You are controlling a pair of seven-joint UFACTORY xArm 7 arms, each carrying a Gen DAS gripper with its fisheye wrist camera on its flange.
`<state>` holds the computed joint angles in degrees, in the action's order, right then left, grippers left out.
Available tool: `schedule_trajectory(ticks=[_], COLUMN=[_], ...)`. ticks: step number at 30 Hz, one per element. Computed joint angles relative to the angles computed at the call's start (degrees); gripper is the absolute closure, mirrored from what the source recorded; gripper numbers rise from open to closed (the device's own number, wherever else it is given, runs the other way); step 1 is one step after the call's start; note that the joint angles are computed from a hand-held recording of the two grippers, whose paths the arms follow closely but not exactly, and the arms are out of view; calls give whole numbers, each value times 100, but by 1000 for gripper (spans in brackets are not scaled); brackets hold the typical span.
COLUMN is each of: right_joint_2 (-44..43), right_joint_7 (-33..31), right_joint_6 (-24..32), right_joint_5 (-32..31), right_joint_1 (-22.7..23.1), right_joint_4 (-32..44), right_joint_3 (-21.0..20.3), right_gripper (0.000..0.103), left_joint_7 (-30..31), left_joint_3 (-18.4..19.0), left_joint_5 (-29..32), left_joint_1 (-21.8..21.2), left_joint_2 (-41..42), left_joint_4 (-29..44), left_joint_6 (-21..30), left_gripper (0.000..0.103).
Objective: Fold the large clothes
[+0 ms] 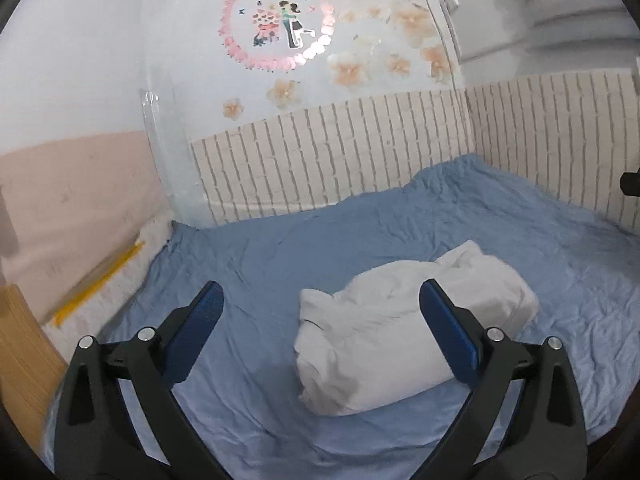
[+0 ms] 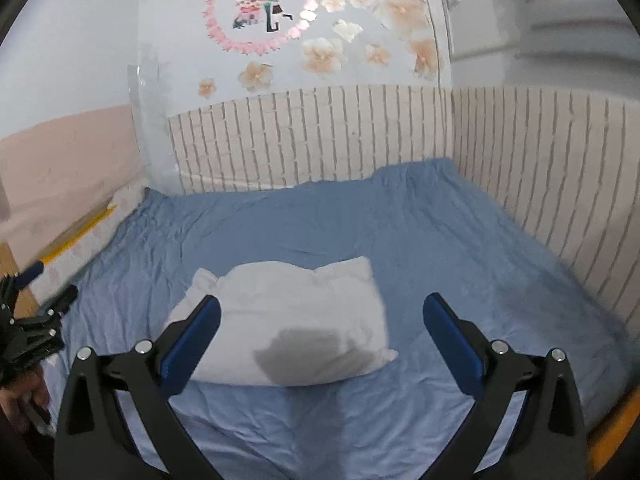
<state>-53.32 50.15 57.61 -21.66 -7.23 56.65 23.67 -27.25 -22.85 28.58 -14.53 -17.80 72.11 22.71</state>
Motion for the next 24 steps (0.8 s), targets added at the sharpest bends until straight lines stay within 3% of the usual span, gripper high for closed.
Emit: schedule_trajectory(ticks=[3, 6, 8, 11, 14, 19, 21, 23, 24], right_joint_2=[-259, -543, -647, -701, -873, -877, -627, -300, -251], right_joint_7=[-309, -410, -438, -417, -183, 422, 597, 377, 318], right_joint_6=[647, 1156, 1264, 1284, 742, -195, -378, -356, -427], right_joint_5=[-232, -245, -144, -23, -75, -46, -5, -175, -323], right_joint_1=[-98, -194, -160, -173, -255, -432, -510, -477, -464], right_joint_4=[181, 236, 213, 280, -37, -946, -1227, -1297, -1384], right_joint_3=[118, 152, 68, 17, -4, -105, -176, -187, -173], right_gripper=[2, 2, 2, 2, 2, 2, 2, 2, 2], left_joint_7=[515, 142, 35, -100, -234, -49, -396, -785, -792], left_joint_3=[703, 664, 728, 519, 188, 260, -11, -379, -348], left_joint_5=[-1539, -1962, -2198, -1929, -1470, -1589, -1162, -543, -446], left_joint_1=[-644, -522, -514, -168, 321, 321, 794, 1292, 1262], left_joint_2=[-70, -223, -402, -824, -1135, -988, -870, -748, -690], left_joint_4=[4, 353, 469, 338, 23, -319, -479, -602, -658], left_joint_6=[241, 674, 523, 135, -128, 103, 65, 65, 52], left_gripper=[3, 3, 3, 3, 3, 3, 3, 3, 3])
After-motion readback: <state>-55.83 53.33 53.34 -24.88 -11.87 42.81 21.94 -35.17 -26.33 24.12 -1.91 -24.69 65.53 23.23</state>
